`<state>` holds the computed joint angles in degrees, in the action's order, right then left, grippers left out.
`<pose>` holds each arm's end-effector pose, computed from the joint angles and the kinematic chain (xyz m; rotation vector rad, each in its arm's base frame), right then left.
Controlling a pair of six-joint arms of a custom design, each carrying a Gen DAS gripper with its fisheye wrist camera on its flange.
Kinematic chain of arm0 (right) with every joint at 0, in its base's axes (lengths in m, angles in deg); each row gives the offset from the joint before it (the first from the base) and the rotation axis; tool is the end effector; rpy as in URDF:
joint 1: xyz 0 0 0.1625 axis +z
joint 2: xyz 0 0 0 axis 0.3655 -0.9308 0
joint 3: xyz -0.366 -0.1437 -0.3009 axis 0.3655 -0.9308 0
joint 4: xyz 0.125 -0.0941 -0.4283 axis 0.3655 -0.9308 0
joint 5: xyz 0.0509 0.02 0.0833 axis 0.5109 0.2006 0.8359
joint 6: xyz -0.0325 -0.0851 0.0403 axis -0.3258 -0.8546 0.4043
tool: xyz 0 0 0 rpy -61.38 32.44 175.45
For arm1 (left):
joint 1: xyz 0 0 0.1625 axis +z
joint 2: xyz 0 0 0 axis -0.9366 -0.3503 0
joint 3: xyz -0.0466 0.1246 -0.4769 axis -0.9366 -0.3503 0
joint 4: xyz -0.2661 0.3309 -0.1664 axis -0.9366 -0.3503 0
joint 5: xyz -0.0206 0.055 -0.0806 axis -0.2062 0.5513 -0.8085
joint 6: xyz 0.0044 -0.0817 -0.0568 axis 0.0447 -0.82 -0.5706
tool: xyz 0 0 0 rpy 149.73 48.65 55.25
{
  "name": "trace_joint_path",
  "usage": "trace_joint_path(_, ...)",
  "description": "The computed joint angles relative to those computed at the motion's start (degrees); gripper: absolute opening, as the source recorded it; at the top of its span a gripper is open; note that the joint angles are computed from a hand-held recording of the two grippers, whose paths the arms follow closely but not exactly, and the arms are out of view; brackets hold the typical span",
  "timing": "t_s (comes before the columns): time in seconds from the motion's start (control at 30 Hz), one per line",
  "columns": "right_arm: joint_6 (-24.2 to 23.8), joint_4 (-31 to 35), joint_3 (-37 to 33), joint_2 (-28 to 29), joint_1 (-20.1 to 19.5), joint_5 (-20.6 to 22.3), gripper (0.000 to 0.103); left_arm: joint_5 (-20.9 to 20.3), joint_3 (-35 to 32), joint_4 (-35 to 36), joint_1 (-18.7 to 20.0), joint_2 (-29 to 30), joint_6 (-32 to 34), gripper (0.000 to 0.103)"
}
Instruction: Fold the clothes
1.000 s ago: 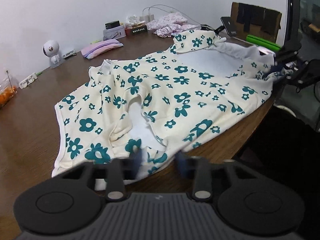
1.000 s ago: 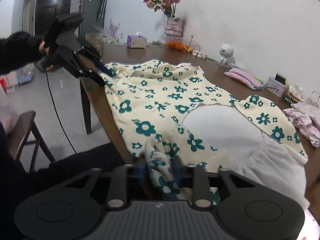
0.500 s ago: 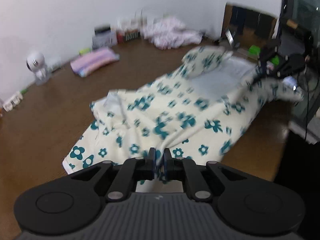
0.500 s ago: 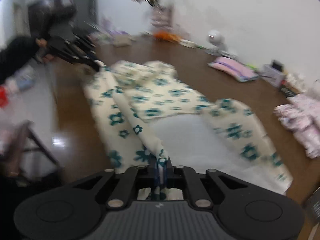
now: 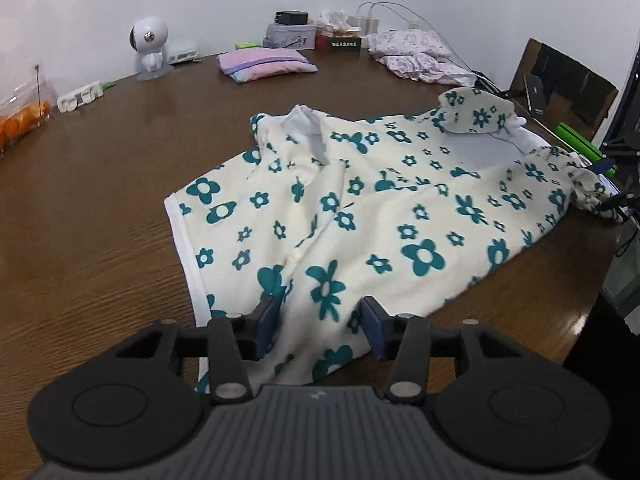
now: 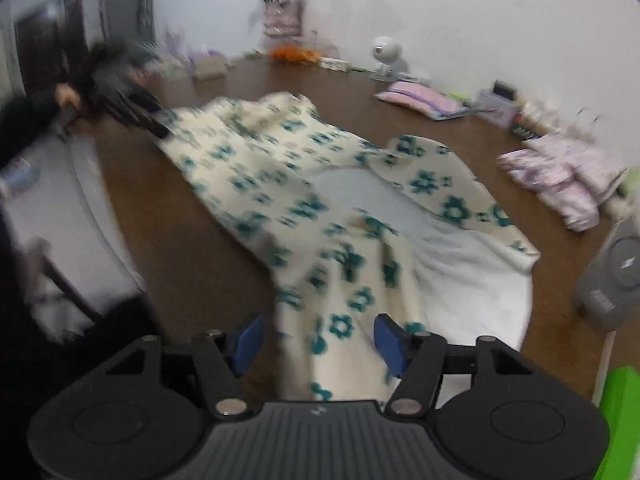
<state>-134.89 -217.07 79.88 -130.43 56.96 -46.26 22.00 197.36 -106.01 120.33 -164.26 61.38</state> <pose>0.0459 -0.4068 0.2874 1.3912 -2.2967 0.4807 -0.0837 -0.4072 0.2545 0.8406 2.4171 -0.6510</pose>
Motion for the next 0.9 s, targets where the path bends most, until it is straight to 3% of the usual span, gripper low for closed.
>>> trace_joint_path(0.03,1.01,-3.42,0.01,1.95,0.30,-1.27,0.023,-0.23,0.13,-0.93,0.36,0.24,0.37,0.046)
trace_joint_path(0.07,2.13,-4.44,-0.64,3.33,0.64,-2.58,0.000,0.14,0.41,-1.40,0.18,0.35,0.79,0.045)
trace_joint_path(0.17,-1.40,2.04,-4.17,2.05,1.30,-1.08,0.004,1.33,1.22,-2.78,-0.42,0.73,1.95,0.044)
trace_joint_path(0.27,-7.21,-2.92,-4.45,2.90,3.19,-2.28,0.012,2.66,1.91,-3.45,-1.35,1.00,1.76,0.044)
trace_joint_path(0.33,-10.25,-3.94,-4.24,2.53,5.10,-6.39,0.058,2.87,2.36,-3.95,-1.62,0.78,1.55,0.045)
trace_joint_path(0.37,-10.09,-1.75,-4.26,1.50,5.13,-6.78,0.063,2.89,2.51,-4.12,-1.67,0.65,1.51,0.045)
trace_joint_path(0.47,-10.86,5.53,-4.41,-1.22,4.81,-7.77,0.061,3.04,2.22,-3.60,-1.68,0.77,1.60,0.046)
trace_joint_path(0.5,-12.32,7.11,-4.22,-1.53,4.60,-8.40,0.054,3.14,2.08,-3.37,-1.69,0.86,1.75,0.046)
trace_joint_path(0.53,-13.05,6.28,-4.26,-0.70,4.91,-10.59,0.034,3.18,1.95,-3.15,-1.68,0.89,1.87,0.046)
trace_joint_path(0.6,-14.48,3.83,-4.29,1.29,5.60,-15.21,0.008,3.05,1.79,-2.83,-1.57,0.85,1.66,0.046)
trace_joint_path(0.67,-12.85,5.01,-5.39,1.82,6.13,-17.14,0.010,3.20,1.73,-1.27,-2.10,-0.09,0.17,0.046)
trace_joint_path(0.77,-9.16,12.86,-7.46,-1.87,5.72,-8.16,0.010,3.36,1.11,1.77,-3.69,-2.41,-1.30,0.045)
trace_joint_path(0.8,-8.68,13.08,-8.07,-1.47,6.12,-5.46,0.016,4.36,0.48,1.67,-4.66,-2.50,0.12,0.046)
trace_joint_path(0.87,-7.82,12.69,-9.21,-0.23,7.02,-0.16,0.042,7.61,-1.42,-0.81,-6.24,-0.43,3.57,0.050)
trace_joint_path(0.9,-7.61,9.94,-10.19,2.24,8.39,0.07,0.054,7.32,-3.66,-2.15,-5.02,1.19,6.47,0.059)
